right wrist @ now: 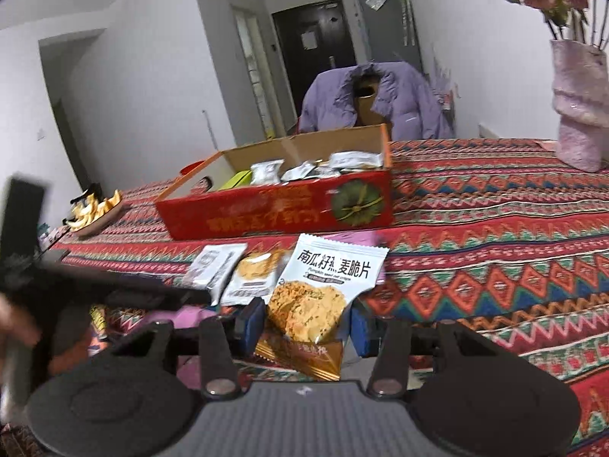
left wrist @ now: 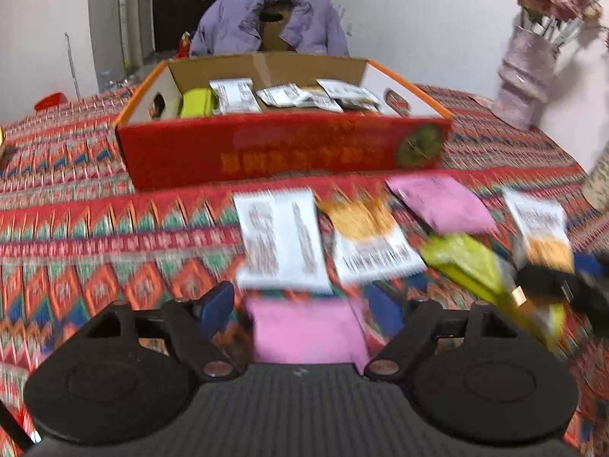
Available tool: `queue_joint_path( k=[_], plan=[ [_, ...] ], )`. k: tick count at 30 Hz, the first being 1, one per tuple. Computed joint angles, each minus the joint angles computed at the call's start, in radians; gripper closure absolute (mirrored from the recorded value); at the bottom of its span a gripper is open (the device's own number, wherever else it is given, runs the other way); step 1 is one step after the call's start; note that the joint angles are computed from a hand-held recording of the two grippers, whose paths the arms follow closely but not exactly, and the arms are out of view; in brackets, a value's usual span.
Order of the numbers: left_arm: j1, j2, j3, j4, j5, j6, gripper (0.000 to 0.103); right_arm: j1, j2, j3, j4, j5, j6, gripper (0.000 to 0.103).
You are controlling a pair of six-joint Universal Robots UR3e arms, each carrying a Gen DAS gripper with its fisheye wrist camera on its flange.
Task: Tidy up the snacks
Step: 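Grasp a pink packet with the left tool while the right tool grasps an oat crisp packet, then carry both packets into the box and open both tools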
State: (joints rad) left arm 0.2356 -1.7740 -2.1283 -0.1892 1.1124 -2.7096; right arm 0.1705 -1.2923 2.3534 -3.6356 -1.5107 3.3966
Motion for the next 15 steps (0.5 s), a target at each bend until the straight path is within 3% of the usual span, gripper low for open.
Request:
queue_joint_path(
  k=[4, 7, 8, 15],
  plan=[
    [0.0, 0.054, -0.102, 0.04, 0.01, 0.022, 0.023, -0.034, 0.009, 0.025, -0.035, 0.051, -0.008, 0.058],
    [-0.031, 0.034, -0.126, 0.12, 0.073, -0.01, 0.041, -0.031, 0.007, 0.034, -0.049, 0.075, -0.012, 0.058],
    [-0.036, 0.036, -0.13, 0.131, 0.083, -0.013, 0.041, -0.027, 0.002, 0.037, -0.051, 0.077, -0.012, 0.058],
    [0.07, 0.27, -0.287, 0.131, -0.035, 0.01, 0.041, 0.025, -0.126, 0.11, -0.044, 0.027, -0.005, 0.058]
  ],
)
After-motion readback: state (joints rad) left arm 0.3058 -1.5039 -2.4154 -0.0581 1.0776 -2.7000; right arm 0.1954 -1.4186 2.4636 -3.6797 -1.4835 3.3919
